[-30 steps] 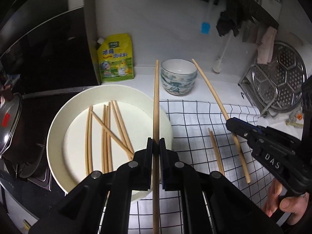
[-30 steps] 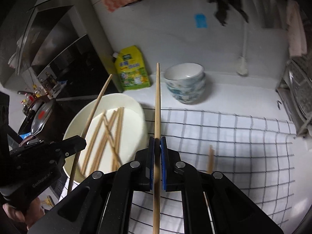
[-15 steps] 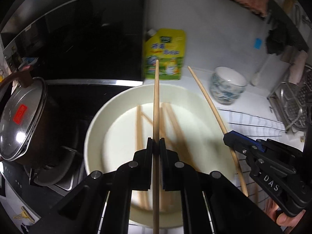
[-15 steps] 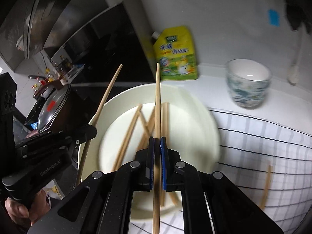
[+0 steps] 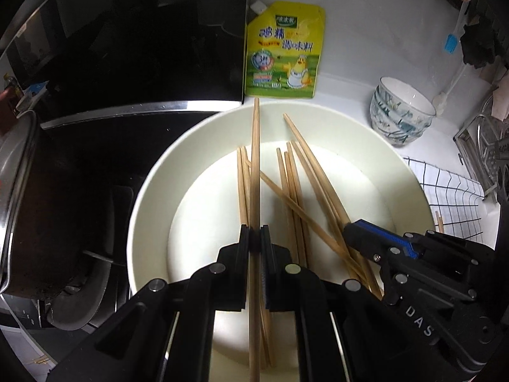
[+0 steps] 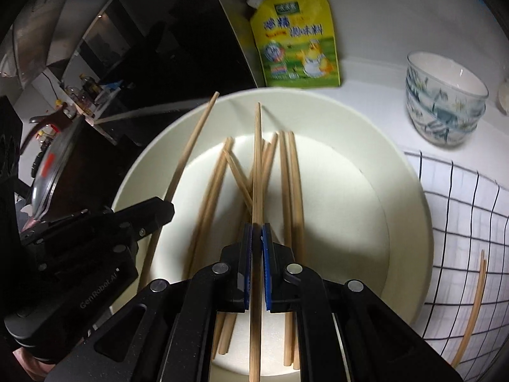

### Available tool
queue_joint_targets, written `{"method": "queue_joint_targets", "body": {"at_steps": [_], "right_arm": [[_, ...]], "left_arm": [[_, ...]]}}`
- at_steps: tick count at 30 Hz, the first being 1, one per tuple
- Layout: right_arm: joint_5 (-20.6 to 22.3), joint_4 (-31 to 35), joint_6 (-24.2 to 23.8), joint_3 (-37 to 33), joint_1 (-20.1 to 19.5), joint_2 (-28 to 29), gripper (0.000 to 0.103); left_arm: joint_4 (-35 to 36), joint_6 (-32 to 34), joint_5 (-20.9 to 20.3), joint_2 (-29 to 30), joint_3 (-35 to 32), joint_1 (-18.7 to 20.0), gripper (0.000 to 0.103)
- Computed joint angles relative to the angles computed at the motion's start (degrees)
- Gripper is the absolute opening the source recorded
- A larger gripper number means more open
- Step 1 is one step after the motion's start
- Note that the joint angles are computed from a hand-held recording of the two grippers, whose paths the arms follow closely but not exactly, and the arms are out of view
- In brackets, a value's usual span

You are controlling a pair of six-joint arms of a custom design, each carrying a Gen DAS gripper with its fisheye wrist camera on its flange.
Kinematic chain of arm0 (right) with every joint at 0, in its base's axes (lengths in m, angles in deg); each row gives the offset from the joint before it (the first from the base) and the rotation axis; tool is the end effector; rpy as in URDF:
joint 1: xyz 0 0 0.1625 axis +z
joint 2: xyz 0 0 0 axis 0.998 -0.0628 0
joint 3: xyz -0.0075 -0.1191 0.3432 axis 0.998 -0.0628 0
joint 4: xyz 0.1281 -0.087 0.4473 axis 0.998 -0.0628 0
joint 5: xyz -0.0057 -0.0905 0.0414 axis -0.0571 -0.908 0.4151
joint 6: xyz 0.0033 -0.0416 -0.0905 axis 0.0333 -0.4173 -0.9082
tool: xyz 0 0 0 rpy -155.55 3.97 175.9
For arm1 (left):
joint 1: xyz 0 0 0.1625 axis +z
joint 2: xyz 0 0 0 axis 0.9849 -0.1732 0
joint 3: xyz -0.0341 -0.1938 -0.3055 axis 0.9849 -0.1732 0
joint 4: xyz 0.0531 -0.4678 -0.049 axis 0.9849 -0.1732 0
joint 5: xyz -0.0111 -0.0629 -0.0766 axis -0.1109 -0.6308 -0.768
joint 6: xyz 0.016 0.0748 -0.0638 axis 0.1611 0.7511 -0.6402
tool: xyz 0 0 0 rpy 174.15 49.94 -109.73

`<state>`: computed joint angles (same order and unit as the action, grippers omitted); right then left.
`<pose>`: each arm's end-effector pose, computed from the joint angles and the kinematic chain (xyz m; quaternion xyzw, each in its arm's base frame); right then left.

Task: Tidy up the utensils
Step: 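Carry both chopsticks into the white basin and open both grippers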

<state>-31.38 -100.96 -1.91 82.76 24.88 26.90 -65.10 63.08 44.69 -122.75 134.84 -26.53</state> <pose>0.3624 -0.6920 0.1324 0.1432 -0.9510 0.1759 0.2103 -0.2424 -0.6726 0.2870 0.1171 0.9117 -0.2081 0.3344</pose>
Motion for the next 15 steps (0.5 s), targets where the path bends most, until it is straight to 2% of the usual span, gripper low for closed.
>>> {"method": "queue_joint_targets", "body": {"at_steps": [5, 6, 7, 8, 10, 12, 15], "right_arm": [[-0.99, 0.58, 0.91, 0.27, -0.39, 0.04, 0.006], [-1.11, 0.52, 1.05, 0.38, -0.39, -0.08, 0.006], [-1.23, 0.09, 1.01, 0.61, -0.32, -0.21, 0.007], [-1.36, -0.36, 0.93, 0.79, -0.22, -0.34, 0.011], [-1.81, -1.61, 0.38, 1.33, 0.09, -0.76, 0.013], [-2.2, -2.71, -0.26, 2.01, 0.56, -1.42, 0.013], [-2.29, -3.72, -0.58, 3.13, 1.04, -2.57, 0.013]], "left_arm": [[0.94, -0.64, -0.47, 0.18, -0.13, 0.44, 0.008], [0.9, -0.8, -0.53, 0.04, -0.06, 0.43, 0.012], [0.77, -1.02, -0.39, -0.24, 0.14, 0.34, 0.02], [0.67, -1.23, 0.0, -0.52, 0.33, 0.18, 0.024], [0.09, -1.39, 0.92, -1.26, 0.9, -0.13, 0.044], [-0.94, -1.51, 1.69, -2.29, 1.73, -0.57, 0.048], [-0.63, -2.67, 2.47, -3.45, 2.4, -1.17, 0.048]]}}
